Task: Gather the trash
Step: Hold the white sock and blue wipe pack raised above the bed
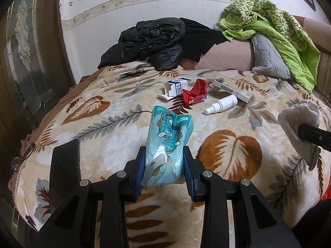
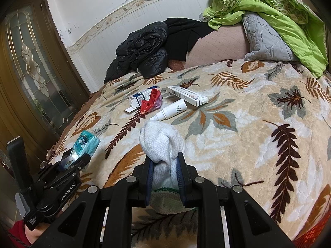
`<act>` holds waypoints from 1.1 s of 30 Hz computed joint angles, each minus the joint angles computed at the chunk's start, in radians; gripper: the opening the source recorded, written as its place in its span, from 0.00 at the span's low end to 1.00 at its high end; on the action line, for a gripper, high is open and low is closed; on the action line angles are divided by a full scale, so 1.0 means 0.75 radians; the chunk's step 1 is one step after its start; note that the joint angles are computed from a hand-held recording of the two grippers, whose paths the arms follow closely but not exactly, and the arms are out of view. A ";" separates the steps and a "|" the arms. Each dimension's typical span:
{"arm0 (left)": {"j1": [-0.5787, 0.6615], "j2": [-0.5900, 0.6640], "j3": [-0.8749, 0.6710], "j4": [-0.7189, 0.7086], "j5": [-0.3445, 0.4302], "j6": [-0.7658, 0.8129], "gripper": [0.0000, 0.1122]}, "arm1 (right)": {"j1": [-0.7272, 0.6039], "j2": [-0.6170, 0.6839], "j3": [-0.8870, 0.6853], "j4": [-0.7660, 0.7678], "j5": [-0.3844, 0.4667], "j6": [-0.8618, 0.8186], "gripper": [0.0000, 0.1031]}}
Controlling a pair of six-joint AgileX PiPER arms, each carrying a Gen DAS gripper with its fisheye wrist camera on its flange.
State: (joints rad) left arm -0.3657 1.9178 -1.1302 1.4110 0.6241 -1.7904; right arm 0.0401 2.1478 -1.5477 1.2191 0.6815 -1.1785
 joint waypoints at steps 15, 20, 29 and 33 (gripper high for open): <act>0.009 -0.001 -0.001 -0.010 0.005 -0.001 0.29 | -0.001 0.000 0.001 0.001 0.003 -0.002 0.22; 0.010 -0.002 -0.001 -0.011 0.005 -0.001 0.29 | -0.002 0.001 0.001 0.001 0.005 -0.002 0.22; 0.005 0.000 -0.002 -0.010 0.009 -0.003 0.29 | -0.002 0.000 0.002 0.000 0.004 -0.001 0.22; 0.004 0.001 -0.003 -0.013 0.011 -0.002 0.29 | -0.002 0.000 0.002 0.000 0.005 -0.001 0.22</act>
State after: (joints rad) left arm -0.3630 1.9182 -1.1326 1.4013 0.6321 -1.7920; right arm 0.0385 2.1477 -1.5462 1.2193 0.6852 -1.1794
